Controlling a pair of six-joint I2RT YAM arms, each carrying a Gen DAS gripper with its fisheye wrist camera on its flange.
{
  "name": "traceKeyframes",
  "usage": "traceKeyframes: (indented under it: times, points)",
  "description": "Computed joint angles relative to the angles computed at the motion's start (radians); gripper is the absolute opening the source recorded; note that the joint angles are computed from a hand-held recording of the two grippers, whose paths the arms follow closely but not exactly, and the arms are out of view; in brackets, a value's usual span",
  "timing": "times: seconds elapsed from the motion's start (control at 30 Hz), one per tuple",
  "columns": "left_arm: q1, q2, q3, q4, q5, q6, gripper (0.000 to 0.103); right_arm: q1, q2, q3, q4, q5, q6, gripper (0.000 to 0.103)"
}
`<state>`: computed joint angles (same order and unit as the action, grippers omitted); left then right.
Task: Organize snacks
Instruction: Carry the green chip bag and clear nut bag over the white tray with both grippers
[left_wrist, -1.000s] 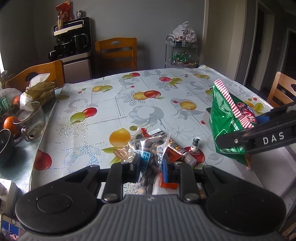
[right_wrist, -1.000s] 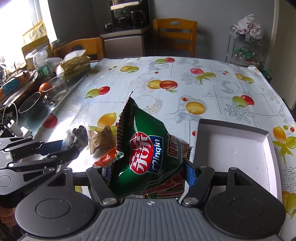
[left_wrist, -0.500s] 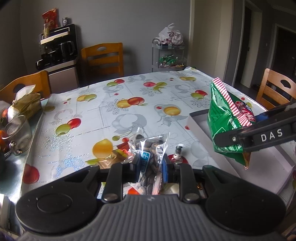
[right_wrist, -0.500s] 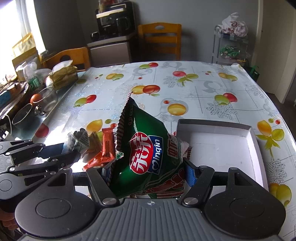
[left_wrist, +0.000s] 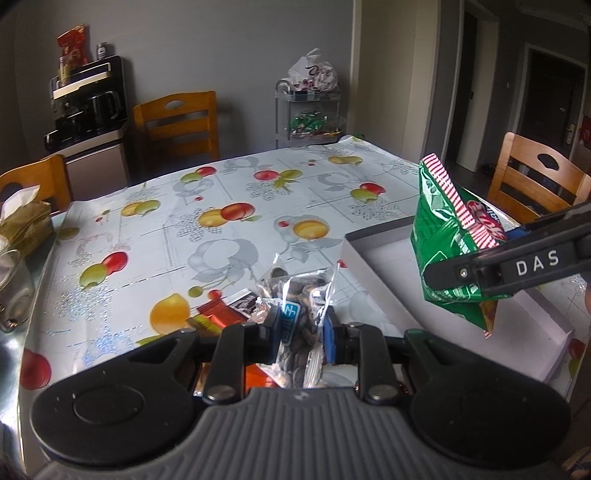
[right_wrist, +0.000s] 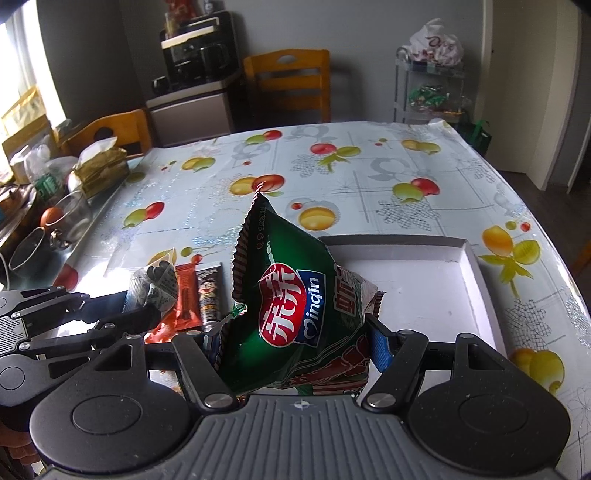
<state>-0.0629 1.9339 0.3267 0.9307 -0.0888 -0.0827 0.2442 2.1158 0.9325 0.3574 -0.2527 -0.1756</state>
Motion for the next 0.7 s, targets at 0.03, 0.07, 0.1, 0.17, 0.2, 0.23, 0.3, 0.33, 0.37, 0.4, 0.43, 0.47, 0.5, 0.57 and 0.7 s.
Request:
traceKeyframes:
  times: [0.03,0.07,0.1,0.17,0.2,0.23,0.3,0.33,0.37,0.4,0.43,0.47,0.5,0.57,0.7]
  points:
    - [-0.004,0.005,0.007,-0.002,0.003,0.002,0.020,-0.004,-0.001,-0.001,0.000,0.002,0.001,0.070]
    - [-0.009,0.007,0.011,-0.004,0.005,0.003,0.020,-0.009,-0.002,-0.003,0.001,0.003,0.003,0.070]
    - [-0.012,0.010,0.018,-0.006,0.008,0.004,0.020,-0.014,-0.003,-0.005,0.002,0.004,0.004,0.070]
    - [-0.023,0.017,0.031,-0.012,0.012,0.004,0.020,-0.024,-0.005,-0.010,0.005,0.007,0.005,0.070]
    - [-0.028,0.021,0.038,-0.015,0.015,0.006,0.020,-0.030,-0.007,-0.014,0.006,0.009,0.007,0.070]
    - [-0.036,0.022,0.044,-0.018,0.016,0.006,0.020,-0.035,-0.009,-0.016,0.007,0.011,0.009,0.070]
    - [-0.048,0.032,0.060,-0.024,0.025,0.009,0.020,-0.049,-0.011,-0.021,0.009,0.016,0.012,0.070]
    - [-0.056,0.038,0.068,-0.025,0.027,0.011,0.020,-0.058,-0.010,-0.023,0.011,0.016,0.012,0.070]
    - [-0.064,0.043,0.077,-0.028,0.031,0.012,0.020,-0.068,-0.012,-0.026,0.012,0.016,0.012,0.070]
    - [-0.071,0.047,0.084,-0.030,0.035,0.014,0.020,-0.075,-0.012,-0.029,0.013,0.018,0.013,0.070]
    - [-0.080,0.052,0.093,-0.033,0.037,0.016,0.020,-0.082,-0.013,-0.031,0.014,0.021,0.015,0.070]
    - [-0.089,0.055,0.099,-0.035,0.040,0.018,0.020,-0.089,-0.014,-0.034,0.016,0.022,0.016,0.070]
    - [-0.096,0.058,0.106,-0.039,0.043,0.020,0.020,-0.097,-0.015,-0.039,0.020,0.023,0.017,0.070]
    - [-0.111,0.066,0.121,-0.046,0.048,0.023,0.020,-0.111,-0.018,-0.047,0.026,0.025,0.018,0.070]
    - [-0.139,0.078,0.147,-0.061,0.055,0.026,0.020,-0.133,-0.020,-0.057,0.032,0.030,0.022,0.070]
